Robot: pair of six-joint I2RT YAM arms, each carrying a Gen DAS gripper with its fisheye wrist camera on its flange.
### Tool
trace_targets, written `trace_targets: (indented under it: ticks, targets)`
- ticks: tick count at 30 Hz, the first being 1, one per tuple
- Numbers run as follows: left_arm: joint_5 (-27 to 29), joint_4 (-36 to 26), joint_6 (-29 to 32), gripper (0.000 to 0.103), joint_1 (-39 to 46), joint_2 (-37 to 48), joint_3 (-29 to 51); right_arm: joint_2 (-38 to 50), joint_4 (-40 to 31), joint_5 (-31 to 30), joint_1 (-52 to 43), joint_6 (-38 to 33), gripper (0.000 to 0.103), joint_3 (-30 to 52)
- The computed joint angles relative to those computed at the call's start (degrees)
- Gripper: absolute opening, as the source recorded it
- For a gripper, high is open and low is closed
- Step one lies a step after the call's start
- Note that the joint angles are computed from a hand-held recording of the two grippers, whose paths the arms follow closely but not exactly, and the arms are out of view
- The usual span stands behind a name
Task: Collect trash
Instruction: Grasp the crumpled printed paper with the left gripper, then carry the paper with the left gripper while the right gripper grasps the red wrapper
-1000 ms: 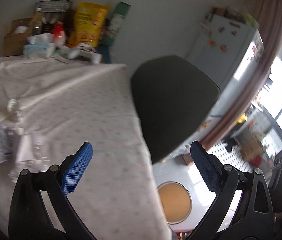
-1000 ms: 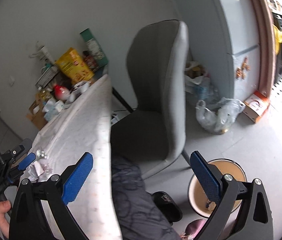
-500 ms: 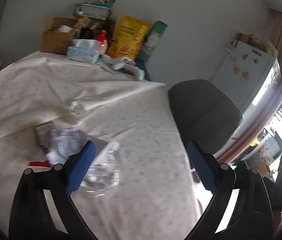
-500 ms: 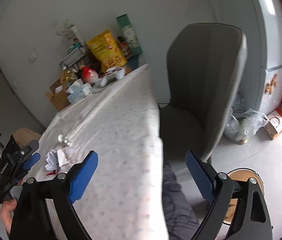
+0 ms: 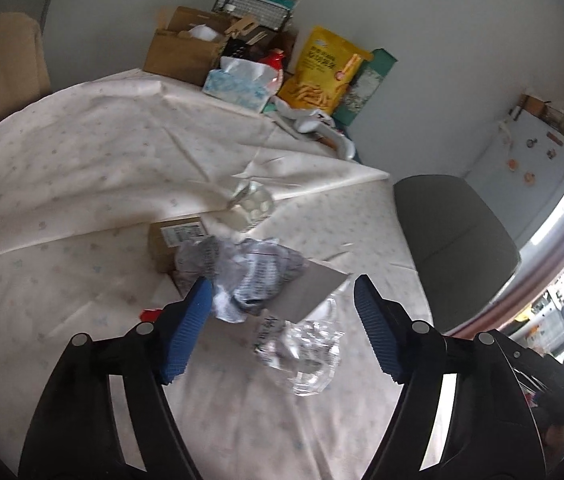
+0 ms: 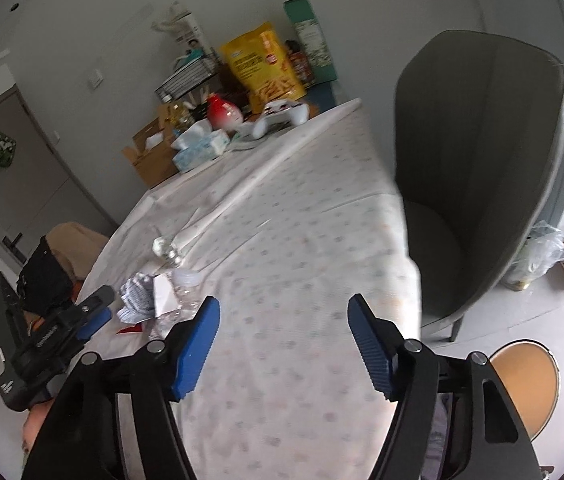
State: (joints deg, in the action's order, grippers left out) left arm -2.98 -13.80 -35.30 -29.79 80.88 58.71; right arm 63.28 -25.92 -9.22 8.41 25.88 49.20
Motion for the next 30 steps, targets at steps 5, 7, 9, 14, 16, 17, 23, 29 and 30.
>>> trace_targets:
  ticks: [5, 7, 9, 14, 16, 17, 23, 29, 30]
  targets:
    - [0.29, 0.37, -0.49, 0.067, 1.18, 2.45, -0.10, 3.63, 1.88, 0.32, 3.18, 0.98, 0.065, 1.58]
    - [0.58, 0.65, -0.54, 0.062, 1.47, 3.40, -0.08, 4.96, 2.68, 0.20, 4.30, 1.22, 0.064, 2.18]
    - [2.40, 0.90, -0.85, 0.030, 2.49, 4.64, -0.08, 6.68, 3.77, 0.11, 5.85, 1.81, 0.063, 3.04]
    - [3.05, 2.03, -1.57, 0.008, 3.91, 1.66, -2.19, 11.73, 6.00, 0.20, 9.42, 2.86, 0.058, 6.09]
    - [3.49, 2.37, -1.32, 0.007, 4.53, -0.77, -3.17, 14.26, 6.65, 0.58, 10.99, 2.85, 0.058, 7.85]
    - [3.54, 2.27, -0.92, 0.007, 4.90, -2.21, -3.56, 15.13, 6.79, 0.72, 11.47, 2.84, 0.058, 8.51]
    - [2.28, 1.26, -0.85, 0.007, 7.35, -7.48, -5.15, 21.12, 6.83, 2.08, 14.86, 2.55, 0.058, 13.65]
    - [3.51, 1.54, -1.08, 0.007, 9.67, -8.49, -6.65, 26.91, 6.06, 5.31, 17.67, 1.97, 0.052, 19.37]
    - [3.85, 1.76, -1.14, 0.007, 10.03, -8.53, -6.93, 27.60, 5.72, 5.60, 17.90, 1.91, 0.050, 20.11]
